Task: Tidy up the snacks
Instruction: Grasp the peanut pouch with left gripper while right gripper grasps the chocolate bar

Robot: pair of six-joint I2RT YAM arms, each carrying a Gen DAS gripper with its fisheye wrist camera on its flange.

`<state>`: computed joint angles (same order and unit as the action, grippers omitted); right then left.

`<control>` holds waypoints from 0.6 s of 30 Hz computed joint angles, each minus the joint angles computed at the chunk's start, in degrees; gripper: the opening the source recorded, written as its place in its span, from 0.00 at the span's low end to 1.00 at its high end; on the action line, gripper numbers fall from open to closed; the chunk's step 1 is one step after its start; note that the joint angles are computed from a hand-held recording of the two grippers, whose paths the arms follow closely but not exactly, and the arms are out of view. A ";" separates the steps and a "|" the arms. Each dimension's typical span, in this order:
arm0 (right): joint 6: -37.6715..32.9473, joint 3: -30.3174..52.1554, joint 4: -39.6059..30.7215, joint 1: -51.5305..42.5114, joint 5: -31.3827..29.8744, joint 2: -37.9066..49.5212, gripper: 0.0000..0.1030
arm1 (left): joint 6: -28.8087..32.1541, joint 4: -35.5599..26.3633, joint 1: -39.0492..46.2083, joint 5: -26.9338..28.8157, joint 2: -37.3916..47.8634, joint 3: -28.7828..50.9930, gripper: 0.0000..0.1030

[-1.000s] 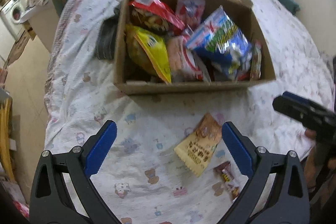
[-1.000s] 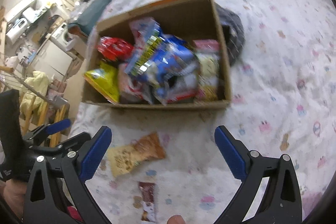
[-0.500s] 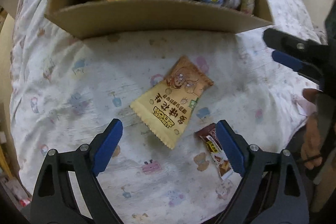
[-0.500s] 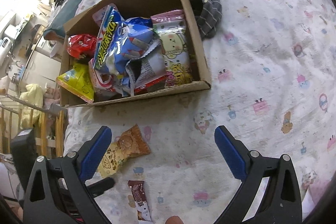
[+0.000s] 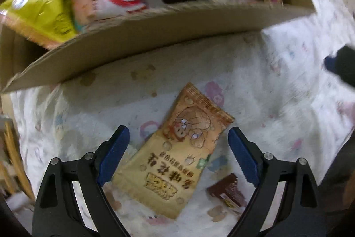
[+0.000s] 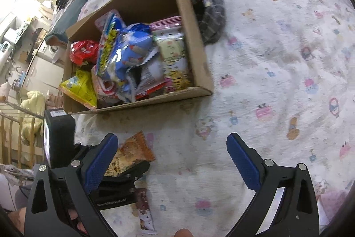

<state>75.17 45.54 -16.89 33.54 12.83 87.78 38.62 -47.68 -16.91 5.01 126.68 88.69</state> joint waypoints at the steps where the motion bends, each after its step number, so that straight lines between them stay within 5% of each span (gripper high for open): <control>1: 0.44 -0.82 -0.08 -0.09 -0.08 -0.70 0.98 | 0.40 0.38 -0.11 -0.36 0.08 -0.39 0.71; 3: 1.07 -2.48 0.34 -0.37 -0.62 -1.91 0.98 | 0.50 0.78 -0.33 -0.86 0.02 -0.78 0.44; 11: -2.37 -0.46 0.11 -0.21 -8.00 2.12 0.98 | 0.85 -1.01 2.25 4.10 -4.44 -1.34 0.39; 18: -9.92 14.18 -5.16 6.31 -14.57 17.97 0.97 | 0.07 -4.02 8.83 5.57 -4.53 2.56 0.39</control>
